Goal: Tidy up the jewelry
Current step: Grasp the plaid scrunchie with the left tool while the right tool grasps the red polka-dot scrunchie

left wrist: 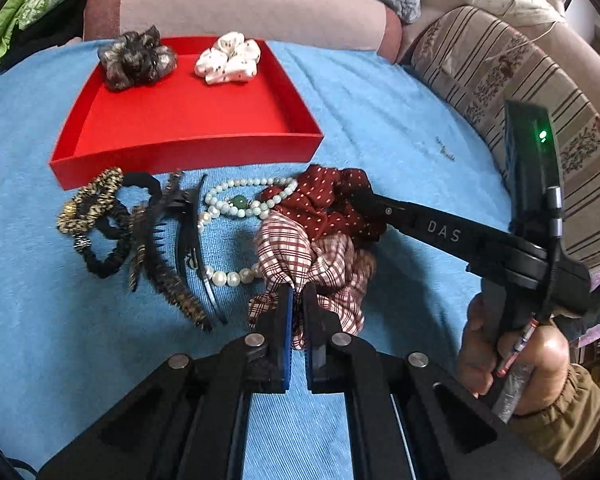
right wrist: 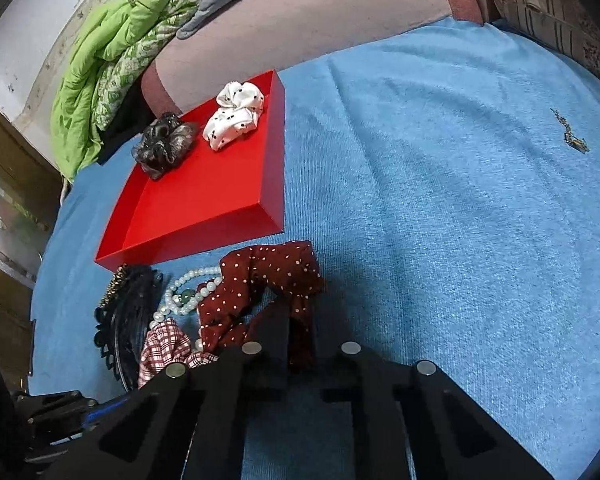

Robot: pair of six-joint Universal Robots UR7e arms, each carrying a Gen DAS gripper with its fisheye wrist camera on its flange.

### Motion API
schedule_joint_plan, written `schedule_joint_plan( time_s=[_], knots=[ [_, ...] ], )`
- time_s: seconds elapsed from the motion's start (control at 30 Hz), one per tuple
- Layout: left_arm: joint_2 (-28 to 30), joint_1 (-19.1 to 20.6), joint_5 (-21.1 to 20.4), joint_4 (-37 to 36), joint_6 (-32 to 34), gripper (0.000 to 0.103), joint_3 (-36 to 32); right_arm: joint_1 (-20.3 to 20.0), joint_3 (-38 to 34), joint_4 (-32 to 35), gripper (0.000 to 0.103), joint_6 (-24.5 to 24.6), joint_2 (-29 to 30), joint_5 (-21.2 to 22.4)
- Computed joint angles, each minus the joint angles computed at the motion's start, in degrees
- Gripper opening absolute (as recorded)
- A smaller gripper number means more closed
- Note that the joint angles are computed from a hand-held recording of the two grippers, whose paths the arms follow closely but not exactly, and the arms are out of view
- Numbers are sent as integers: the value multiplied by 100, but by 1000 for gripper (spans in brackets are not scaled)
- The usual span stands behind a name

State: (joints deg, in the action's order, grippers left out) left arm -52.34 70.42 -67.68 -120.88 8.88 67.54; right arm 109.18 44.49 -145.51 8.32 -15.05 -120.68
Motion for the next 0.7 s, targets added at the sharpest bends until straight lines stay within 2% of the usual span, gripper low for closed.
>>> schedule_joint_plan(
  time_s=[0.3,0.5,0.7],
  knots=[
    [-580,-132,-246,-165,-61,4,544,138,1037,-676,8,150,-633,-70],
    [-973,-200,-196,-430,-145,4,893,250,1697,-1175,8,167,-1038,-69],
    [-1201,-250,75,-698,-201,4,1015,404,1881,-1376,8,65,-1181,-77]
  ],
)
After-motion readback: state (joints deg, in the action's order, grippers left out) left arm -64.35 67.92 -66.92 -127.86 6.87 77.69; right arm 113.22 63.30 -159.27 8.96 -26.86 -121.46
